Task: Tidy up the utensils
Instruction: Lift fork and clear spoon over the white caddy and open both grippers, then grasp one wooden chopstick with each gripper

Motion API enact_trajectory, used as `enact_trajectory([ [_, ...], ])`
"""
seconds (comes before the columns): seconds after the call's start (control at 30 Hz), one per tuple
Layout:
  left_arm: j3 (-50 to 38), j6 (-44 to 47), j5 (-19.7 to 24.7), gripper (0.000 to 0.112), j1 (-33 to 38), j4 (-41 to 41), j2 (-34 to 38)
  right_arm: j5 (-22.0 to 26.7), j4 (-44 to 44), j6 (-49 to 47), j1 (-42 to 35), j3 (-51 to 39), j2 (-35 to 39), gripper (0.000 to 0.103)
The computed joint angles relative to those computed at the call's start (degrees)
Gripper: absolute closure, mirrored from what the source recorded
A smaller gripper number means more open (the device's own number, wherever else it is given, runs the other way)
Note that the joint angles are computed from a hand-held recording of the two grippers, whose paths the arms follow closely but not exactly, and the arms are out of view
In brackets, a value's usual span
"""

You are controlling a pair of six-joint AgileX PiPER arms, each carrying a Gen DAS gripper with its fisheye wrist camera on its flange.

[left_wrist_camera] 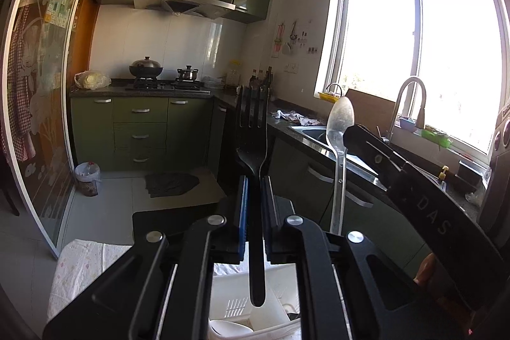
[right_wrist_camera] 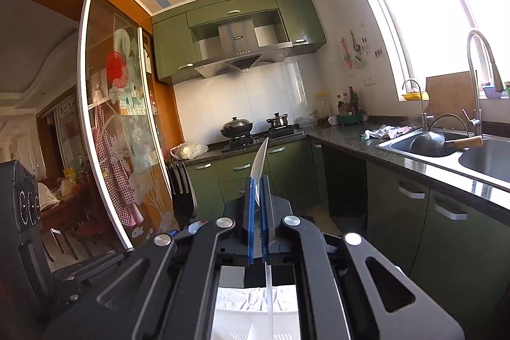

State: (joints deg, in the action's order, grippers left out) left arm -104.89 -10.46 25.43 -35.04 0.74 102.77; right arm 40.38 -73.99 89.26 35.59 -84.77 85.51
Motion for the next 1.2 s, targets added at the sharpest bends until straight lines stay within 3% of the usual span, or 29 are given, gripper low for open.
enact_trajectory([
  [0.17,7.47,-0.84,-4.47,0.104,0.12,0.62,-1.94,-1.08,-5.76,7.55,0.47,7.16,-1.42,0.099],
  [0.37,12.72,-4.82,-6.82,0.104,-1.09,5.66,-3.01,4.84,-14.03,16.62,5.42,15.15,-3.25,0.099],
  [0.7,18.7,-12.34,-7.93,0.104,-2.6,14.31,-5.08,7.08,-11.71,15.44,8.6,21.81,-4.91,0.099],
  [0.77,18.78,-11.78,-7.17,0.104,-2.54,14.04,-5.88,7.29,-10.39,14.31,9.16,22.65,-5.42,0.088],
  [0.87,19.55,-11.72,-6.19,0.104,-2.96,14.23,-7.51,7.55,-8.0,12.49,10.34,23.69,-7.21,0.084],
  [1.03,21.31,-7.72,-0.59,0.104,-3.89,11.18,-12.69,12.08,-0.55,7.05,16.82,25.92,-13.3,0.082],
  [1.1,21.06,-2.75,5.18,0.102,-3.72,6.5,-14.49,13.32,6.91,2.02,19.25,26.1,-16.07,0.071],
  [1.2,20.17,3.38,18.39,0.097,-3.56,1.49,-15.43,14.52,19.45,-4.72,21.47,27.35,-19.83,0.069],
])
